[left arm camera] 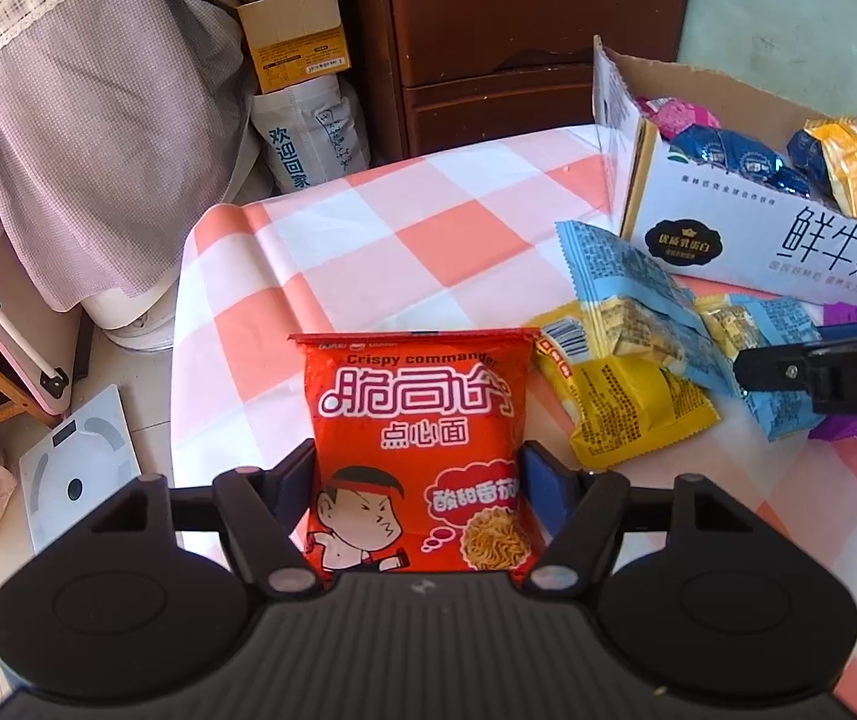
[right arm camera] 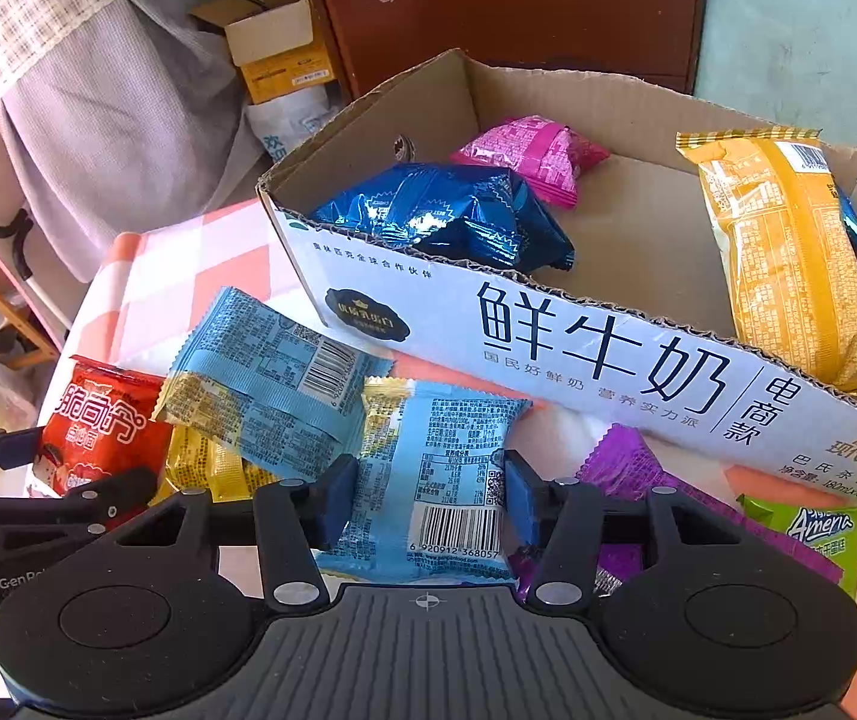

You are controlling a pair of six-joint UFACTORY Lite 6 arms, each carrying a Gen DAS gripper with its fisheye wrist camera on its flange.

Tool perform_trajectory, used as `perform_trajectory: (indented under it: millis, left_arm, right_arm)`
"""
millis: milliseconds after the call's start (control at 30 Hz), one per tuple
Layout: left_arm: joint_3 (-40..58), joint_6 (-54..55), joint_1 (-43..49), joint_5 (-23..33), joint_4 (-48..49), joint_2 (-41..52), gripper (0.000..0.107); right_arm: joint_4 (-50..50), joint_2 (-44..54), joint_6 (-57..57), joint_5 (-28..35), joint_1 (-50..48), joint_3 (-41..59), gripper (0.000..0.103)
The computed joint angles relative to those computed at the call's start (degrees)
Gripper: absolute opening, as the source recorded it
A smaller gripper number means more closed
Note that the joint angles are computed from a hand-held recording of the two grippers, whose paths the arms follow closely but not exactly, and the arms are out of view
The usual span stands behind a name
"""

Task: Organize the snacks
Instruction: 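Grasp the red noodle bag with the left tool while the right tool grasps a light-blue pack, then carry the red bag and light-blue pack into the cardboard box and open both tools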

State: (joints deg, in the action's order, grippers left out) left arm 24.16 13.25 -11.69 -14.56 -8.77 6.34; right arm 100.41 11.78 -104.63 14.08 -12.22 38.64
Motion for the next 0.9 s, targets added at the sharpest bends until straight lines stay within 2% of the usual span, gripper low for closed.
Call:
perform_trajectory:
  millis: [433, 667, 800, 900]
  left_arm:
    - [-3.0, -4.8, 2.4, 1.1, 8.6, -3.8, 0.067]
    - [-4.8, -4.5, 2.0, 1.9, 8.3, -8.3, 0.067]
    - [-8.1, 8.1, -0.4, 0.7, -3.6, -13.9, 0.067]
    - [-9.0, 11.5, -1.5, 0.5, -7.3, -15.7, 0.067]
  right_arm:
    - [-13.1, -8.5, 5.7, 4.3, -3.2, -5.9, 0.05]
    - [-15.8, -11.3, 6.2, 5.8, -4.1, -7.4, 0.05]
    - [-17.5, -12.7, 6.5, 7.1, -4.6, -8.3, 0.05]
    - [-17.6, -14.0, 5.9, 7.0, -4.4, -9.2, 0.05]
